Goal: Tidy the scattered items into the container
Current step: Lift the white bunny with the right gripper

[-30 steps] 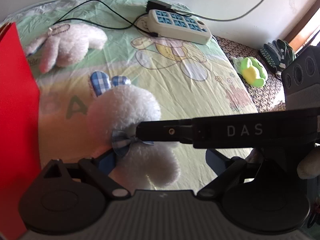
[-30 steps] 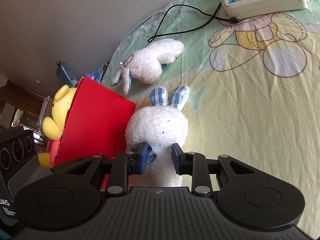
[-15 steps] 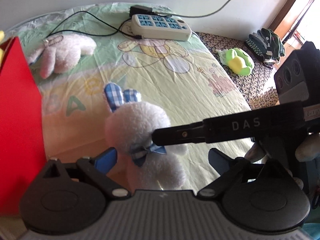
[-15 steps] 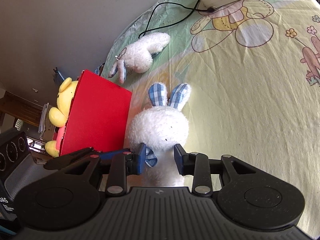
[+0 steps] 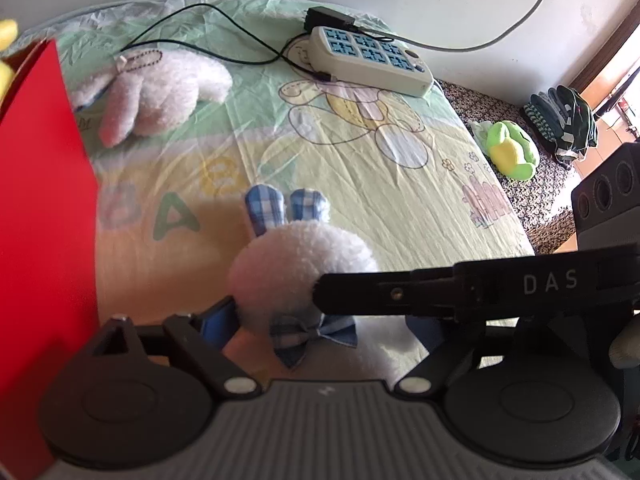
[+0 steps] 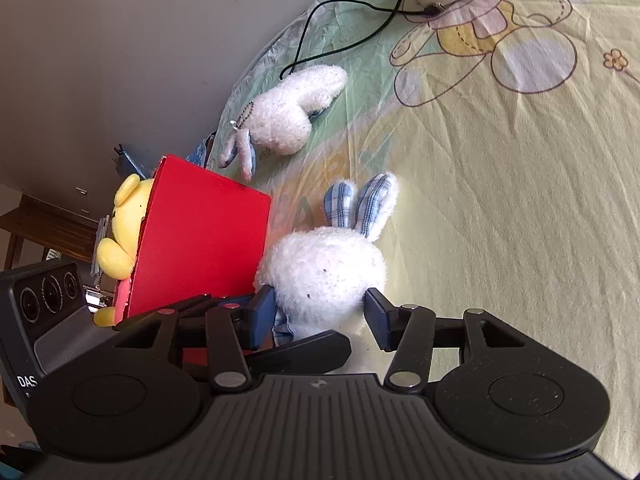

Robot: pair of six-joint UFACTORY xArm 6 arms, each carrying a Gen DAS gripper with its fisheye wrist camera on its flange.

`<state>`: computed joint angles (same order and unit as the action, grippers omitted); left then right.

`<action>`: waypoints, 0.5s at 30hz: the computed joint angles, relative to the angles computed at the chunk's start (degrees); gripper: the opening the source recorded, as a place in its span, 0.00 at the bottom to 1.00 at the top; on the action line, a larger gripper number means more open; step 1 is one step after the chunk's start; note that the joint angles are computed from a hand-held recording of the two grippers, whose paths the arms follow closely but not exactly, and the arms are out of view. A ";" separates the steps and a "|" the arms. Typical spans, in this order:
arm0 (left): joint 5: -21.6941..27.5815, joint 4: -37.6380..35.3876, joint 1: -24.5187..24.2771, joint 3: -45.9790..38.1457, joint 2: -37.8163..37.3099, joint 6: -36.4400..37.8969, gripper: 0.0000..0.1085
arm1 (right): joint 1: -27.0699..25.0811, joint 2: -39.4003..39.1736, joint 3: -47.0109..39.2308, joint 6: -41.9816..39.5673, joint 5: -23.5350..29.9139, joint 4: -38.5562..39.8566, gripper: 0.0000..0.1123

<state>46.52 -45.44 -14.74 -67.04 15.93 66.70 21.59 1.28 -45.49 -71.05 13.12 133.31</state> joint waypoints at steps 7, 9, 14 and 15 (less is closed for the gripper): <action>-0.48 -1.22 -0.37 1.71 -1.81 2.08 0.79 | 0.12 -0.84 0.61 -0.16 0.26 0.13 0.41; -0.14 -1.60 -0.26 1.92 -2.25 2.39 0.79 | 0.31 -1.42 0.76 -1.29 -0.40 1.02 0.40; -0.98 -3.07 -0.34 4.11 -4.80 4.68 0.79 | 1.57 -2.99 0.33 -7.56 -3.63 5.65 0.40; -0.94 -3.47 -0.22 4.47 -5.30 5.10 0.79 | 1.73 -3.32 0.21 -9.26 -4.13 7.11 0.40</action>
<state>45.58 -48.91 -14.96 -62.57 10.63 71.79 23.32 -2.04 -45.28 -80.31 8.99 140.41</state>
